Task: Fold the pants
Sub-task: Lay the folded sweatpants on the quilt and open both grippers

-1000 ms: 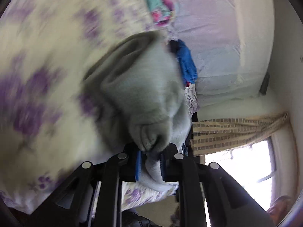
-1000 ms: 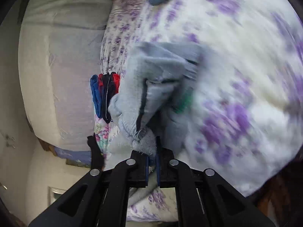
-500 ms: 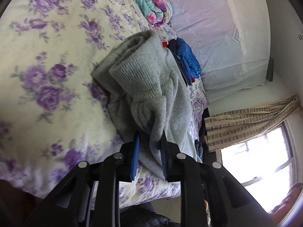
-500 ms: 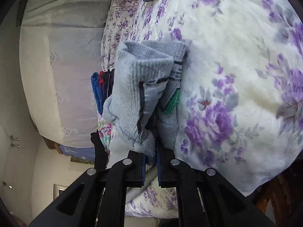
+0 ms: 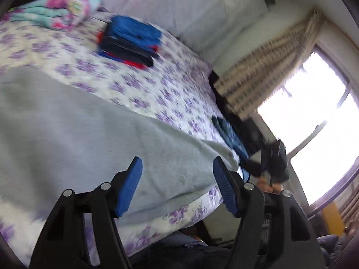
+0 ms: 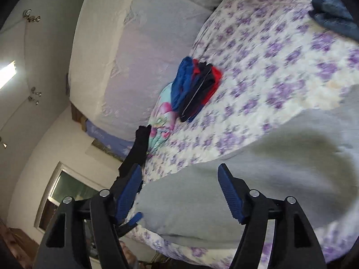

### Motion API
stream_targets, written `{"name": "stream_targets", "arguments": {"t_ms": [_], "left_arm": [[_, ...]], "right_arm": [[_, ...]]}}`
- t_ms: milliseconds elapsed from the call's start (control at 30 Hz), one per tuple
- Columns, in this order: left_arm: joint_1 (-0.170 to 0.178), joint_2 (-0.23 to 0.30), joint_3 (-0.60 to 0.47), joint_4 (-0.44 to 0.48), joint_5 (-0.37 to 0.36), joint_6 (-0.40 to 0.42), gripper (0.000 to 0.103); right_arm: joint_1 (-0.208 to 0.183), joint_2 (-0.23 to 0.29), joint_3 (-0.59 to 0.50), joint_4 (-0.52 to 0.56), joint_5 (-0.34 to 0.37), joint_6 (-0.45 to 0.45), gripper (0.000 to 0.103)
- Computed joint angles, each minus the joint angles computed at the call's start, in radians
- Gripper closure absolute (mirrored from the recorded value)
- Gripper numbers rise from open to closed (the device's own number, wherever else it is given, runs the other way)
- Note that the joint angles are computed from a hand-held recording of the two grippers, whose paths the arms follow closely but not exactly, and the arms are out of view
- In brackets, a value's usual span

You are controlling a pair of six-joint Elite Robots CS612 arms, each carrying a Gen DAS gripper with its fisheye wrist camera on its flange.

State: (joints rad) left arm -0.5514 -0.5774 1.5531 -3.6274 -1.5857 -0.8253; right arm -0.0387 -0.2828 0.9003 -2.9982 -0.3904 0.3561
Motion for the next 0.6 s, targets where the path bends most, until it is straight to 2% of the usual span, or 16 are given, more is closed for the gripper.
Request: {"name": "stream_targets", "arguments": {"t_ms": [67, 133, 167, 200, 233, 267, 300, 333, 400, 433, 500, 533, 600], "left_arm": [[-0.002, 0.035, -0.068, 0.091, -0.026, 0.01, 0.04], [0.004, 0.066, -0.106, 0.142, -0.065, -0.024, 0.04], [0.005, 0.079, -0.106, 0.145, -0.085, -0.054, 0.04], [0.002, 0.085, -0.096, 0.144, -0.082, -0.068, 0.044], [-0.004, 0.089, -0.087, 0.137, -0.073, -0.067, 0.049], [-0.01, 0.092, -0.071, 0.115, -0.057, -0.055, 0.057], [-0.018, 0.088, -0.046, 0.089, -0.041, -0.038, 0.06], [-0.023, 0.084, -0.026, 0.065, -0.036, -0.03, 0.06], [-0.026, 0.08, 0.005, 0.013, -0.037, -0.041, 0.06], [-0.023, 0.08, 0.014, -0.005, -0.047, -0.066, 0.06], [-0.012, 0.088, 0.013, -0.036, -0.086, -0.12, 0.06], [-0.009, 0.088, 0.013, -0.049, -0.093, -0.142, 0.06], [-0.008, 0.084, -0.003, -0.055, -0.099, -0.122, 0.055]], "right_arm": [[0.031, 0.054, -0.104, 0.12, 0.044, -0.001, 0.03], [0.052, 0.085, -0.166, 0.265, 0.056, -0.039, 0.03], [0.059, 0.095, -0.181, 0.321, 0.051, -0.06, 0.03], [0.064, 0.09, -0.168, 0.36, 0.023, -0.076, 0.03], [0.064, 0.096, -0.166, 0.381, 0.01, -0.072, 0.03], [0.062, 0.111, -0.172, 0.376, 0.031, -0.059, 0.033], [0.055, 0.121, -0.168, 0.34, 0.057, -0.047, 0.046], [0.049, 0.119, -0.156, 0.346, 0.071, -0.066, 0.054], [0.038, 0.095, -0.113, 0.391, 0.087, -0.097, 0.055], [0.035, 0.075, -0.089, 0.4, 0.067, -0.11, 0.049], [0.032, 0.041, -0.065, 0.332, 0.04, -0.153, 0.036], [0.033, 0.036, -0.068, 0.323, 0.037, -0.17, 0.033], [0.039, 0.041, -0.116, 0.372, 0.037, -0.213, 0.025]]}}
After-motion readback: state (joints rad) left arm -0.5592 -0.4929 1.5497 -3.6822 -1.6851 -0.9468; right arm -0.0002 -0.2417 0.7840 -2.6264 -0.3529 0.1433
